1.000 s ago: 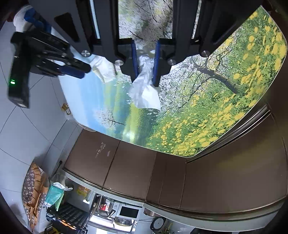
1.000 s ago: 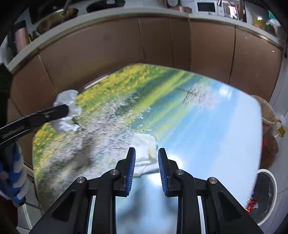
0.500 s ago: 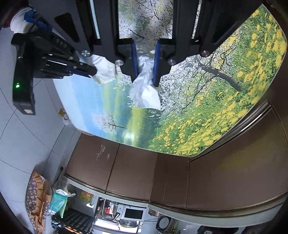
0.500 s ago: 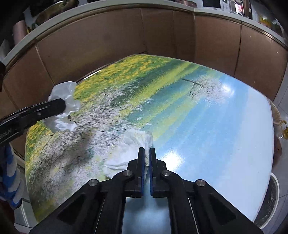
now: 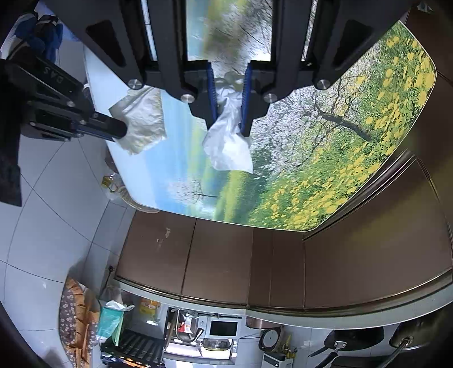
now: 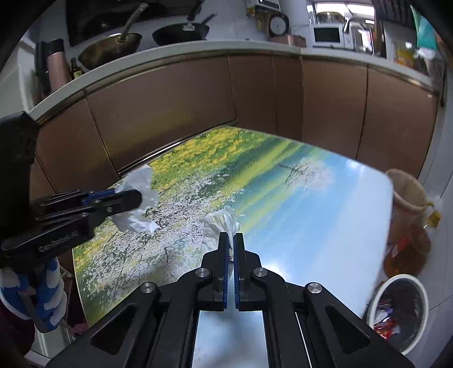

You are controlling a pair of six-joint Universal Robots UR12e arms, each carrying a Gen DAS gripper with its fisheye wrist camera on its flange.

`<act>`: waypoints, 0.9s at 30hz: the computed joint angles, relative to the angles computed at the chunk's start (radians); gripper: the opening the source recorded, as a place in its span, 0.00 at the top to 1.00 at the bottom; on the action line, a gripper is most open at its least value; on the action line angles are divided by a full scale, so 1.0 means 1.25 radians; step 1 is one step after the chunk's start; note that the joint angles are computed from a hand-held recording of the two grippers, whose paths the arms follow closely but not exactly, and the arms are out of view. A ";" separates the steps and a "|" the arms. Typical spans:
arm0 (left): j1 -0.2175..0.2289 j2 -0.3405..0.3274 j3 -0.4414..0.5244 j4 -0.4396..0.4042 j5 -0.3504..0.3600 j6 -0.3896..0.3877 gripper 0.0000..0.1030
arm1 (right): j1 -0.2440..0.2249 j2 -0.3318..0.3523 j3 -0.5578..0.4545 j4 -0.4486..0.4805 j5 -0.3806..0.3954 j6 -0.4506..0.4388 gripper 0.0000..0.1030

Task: Collect trash
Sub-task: 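Carry both tissues to the bin and open both tools over it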

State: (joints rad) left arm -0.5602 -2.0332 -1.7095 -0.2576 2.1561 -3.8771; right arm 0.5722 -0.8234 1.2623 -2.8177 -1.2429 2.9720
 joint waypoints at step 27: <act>-0.045 -0.156 0.301 -0.093 -0.112 0.208 0.86 | -0.075 -0.109 0.179 -0.241 -0.220 0.142 0.97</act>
State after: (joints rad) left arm -0.6169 -2.2278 -1.3332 -0.3737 2.0163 -3.6174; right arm 0.4786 -0.9598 1.4857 -3.1192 -1.5185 3.1489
